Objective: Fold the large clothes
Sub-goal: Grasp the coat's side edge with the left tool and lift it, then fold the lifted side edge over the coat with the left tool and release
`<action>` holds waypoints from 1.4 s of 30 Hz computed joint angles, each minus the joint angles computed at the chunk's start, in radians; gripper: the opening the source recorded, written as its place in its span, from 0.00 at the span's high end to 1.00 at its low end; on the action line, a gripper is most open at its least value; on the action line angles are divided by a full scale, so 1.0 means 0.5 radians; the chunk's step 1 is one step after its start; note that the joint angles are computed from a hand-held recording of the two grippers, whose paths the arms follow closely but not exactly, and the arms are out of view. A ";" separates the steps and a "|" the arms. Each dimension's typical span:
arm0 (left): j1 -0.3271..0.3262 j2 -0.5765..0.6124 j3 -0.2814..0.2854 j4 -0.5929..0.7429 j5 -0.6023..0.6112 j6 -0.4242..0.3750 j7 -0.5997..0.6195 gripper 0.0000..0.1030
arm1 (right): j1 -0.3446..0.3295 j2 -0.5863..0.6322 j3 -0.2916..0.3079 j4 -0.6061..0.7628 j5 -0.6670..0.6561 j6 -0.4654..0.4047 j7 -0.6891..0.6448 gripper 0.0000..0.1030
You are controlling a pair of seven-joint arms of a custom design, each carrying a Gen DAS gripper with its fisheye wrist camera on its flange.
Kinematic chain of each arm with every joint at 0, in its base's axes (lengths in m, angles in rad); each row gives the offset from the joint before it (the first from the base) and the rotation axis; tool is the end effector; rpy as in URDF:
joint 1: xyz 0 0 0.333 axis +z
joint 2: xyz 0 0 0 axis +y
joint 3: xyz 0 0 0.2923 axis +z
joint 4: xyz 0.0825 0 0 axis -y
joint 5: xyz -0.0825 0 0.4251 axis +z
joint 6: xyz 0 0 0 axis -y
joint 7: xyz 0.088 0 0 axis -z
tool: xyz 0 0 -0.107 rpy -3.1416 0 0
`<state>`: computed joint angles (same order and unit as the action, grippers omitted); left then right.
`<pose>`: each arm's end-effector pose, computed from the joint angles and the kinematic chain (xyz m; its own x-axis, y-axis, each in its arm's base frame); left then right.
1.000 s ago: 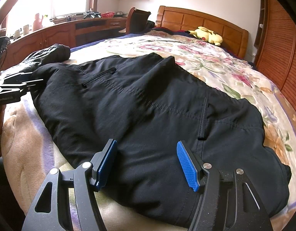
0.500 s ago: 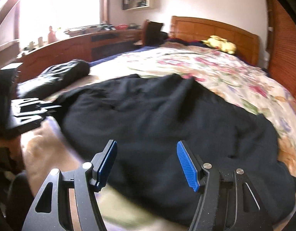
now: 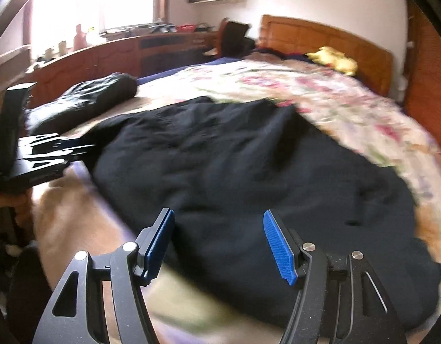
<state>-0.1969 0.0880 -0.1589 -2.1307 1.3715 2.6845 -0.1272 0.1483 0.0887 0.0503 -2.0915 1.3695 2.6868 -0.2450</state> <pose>0.5592 -0.2404 0.3509 0.2026 -0.9792 -0.0122 -0.6057 -0.1155 -0.7873 0.6121 0.0909 0.3692 0.7326 -0.6747 0.0903 -0.3436 -0.4810 -0.8066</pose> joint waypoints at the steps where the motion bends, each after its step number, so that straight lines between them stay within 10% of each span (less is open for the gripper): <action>1: -0.006 0.002 -0.006 0.010 -0.016 -0.023 0.027 0.86 | -0.008 0.002 -0.006 0.007 0.053 0.052 -0.047 0.36; 11: -0.072 -0.011 -0.058 0.256 0.244 -0.152 -0.080 0.96 | -0.143 0.054 -0.034 0.091 0.076 0.066 0.094 0.36; 21: -0.302 0.440 -0.012 0.980 0.106 -0.146 0.437 0.96 | -0.184 0.022 -0.085 0.073 0.411 0.096 -0.074 0.36; 33: -0.534 1.103 0.024 1.879 -0.460 0.039 1.143 0.97 | -0.300 -0.016 -0.182 -0.002 0.505 0.049 -0.115 0.36; 42: -0.544 1.297 -0.116 2.053 -1.058 -0.034 1.793 0.96 | -0.326 -0.105 -0.215 -0.072 0.593 0.008 -0.143 0.36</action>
